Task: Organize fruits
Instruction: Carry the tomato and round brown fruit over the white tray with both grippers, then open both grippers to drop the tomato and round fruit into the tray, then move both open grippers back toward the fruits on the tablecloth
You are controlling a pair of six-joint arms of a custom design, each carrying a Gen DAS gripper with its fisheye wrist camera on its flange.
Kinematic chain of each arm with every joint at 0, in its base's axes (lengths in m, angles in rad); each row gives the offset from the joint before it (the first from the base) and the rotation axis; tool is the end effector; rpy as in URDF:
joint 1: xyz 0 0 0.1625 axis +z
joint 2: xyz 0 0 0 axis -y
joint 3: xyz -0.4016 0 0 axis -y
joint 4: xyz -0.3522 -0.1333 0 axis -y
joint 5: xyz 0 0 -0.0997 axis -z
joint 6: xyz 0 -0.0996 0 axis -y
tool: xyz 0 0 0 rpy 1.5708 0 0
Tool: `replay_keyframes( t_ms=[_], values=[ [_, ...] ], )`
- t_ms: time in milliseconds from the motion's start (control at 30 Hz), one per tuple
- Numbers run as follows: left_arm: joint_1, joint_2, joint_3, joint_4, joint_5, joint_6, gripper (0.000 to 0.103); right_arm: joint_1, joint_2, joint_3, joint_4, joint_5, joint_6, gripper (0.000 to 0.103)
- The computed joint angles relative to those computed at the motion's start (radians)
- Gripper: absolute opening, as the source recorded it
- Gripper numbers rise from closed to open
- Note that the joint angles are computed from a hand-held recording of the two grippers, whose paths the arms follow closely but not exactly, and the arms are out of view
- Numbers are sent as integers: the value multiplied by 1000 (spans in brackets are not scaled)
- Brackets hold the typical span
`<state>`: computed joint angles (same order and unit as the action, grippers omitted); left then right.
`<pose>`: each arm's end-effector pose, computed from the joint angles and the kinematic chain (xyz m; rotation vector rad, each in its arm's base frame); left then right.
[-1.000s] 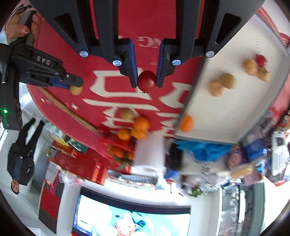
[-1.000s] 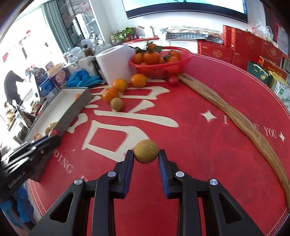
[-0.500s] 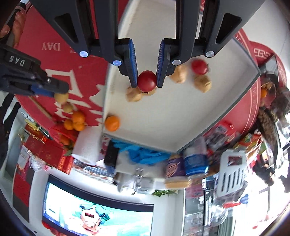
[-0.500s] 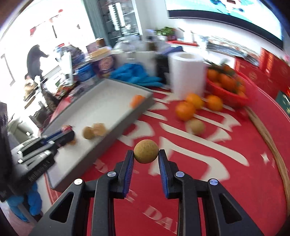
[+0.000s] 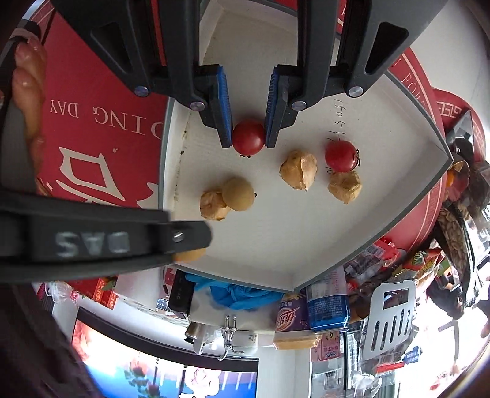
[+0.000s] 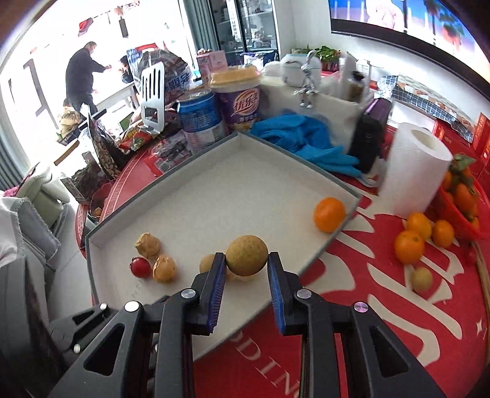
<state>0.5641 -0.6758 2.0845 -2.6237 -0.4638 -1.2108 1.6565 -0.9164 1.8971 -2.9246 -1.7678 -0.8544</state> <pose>-0.2598 -0.4275 -0.0104 0.0186 2.1660 -1.0183 0.1621 -0.5570 0.1339 1.2198 -2.5161 0.3856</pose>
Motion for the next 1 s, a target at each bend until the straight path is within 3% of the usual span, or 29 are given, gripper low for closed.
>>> replay_keyframes(
  t_ms=[67,133,167,200,233,300,367,500,667,867,1000],
  values=[
    [-2,-6,-3,28,4,-14,32,4,12,-22,38,-10,14,29],
    [-11,-17,-7,109,27,-75,57,5,15,-35,60,-11,30,30],
    [-16,-24,-4,133,38,-98,66,4,12,-37,63,-9,35,37],
    [-21,-30,4,130,42,-105,76,2,5,-35,53,-2,39,73],
    [-25,-36,9,130,49,-117,78,-2,-4,-24,22,11,39,103],
    [-26,-46,7,144,51,-120,78,-16,-34,6,-57,47,30,103],
    [-27,-50,-9,185,51,-130,78,-27,-58,5,-52,53,32,103],
    [-42,-41,-36,177,59,-78,78,-68,-93,3,-96,20,47,103],
    [-49,5,-92,-29,-4,182,78,-157,-118,-32,-82,-48,89,103],
    [-26,100,-255,-101,-46,405,78,-241,-137,-38,-138,-149,64,103],
    [30,178,-415,-81,-122,507,78,-294,-161,-20,-185,-169,15,103]
  ],
)
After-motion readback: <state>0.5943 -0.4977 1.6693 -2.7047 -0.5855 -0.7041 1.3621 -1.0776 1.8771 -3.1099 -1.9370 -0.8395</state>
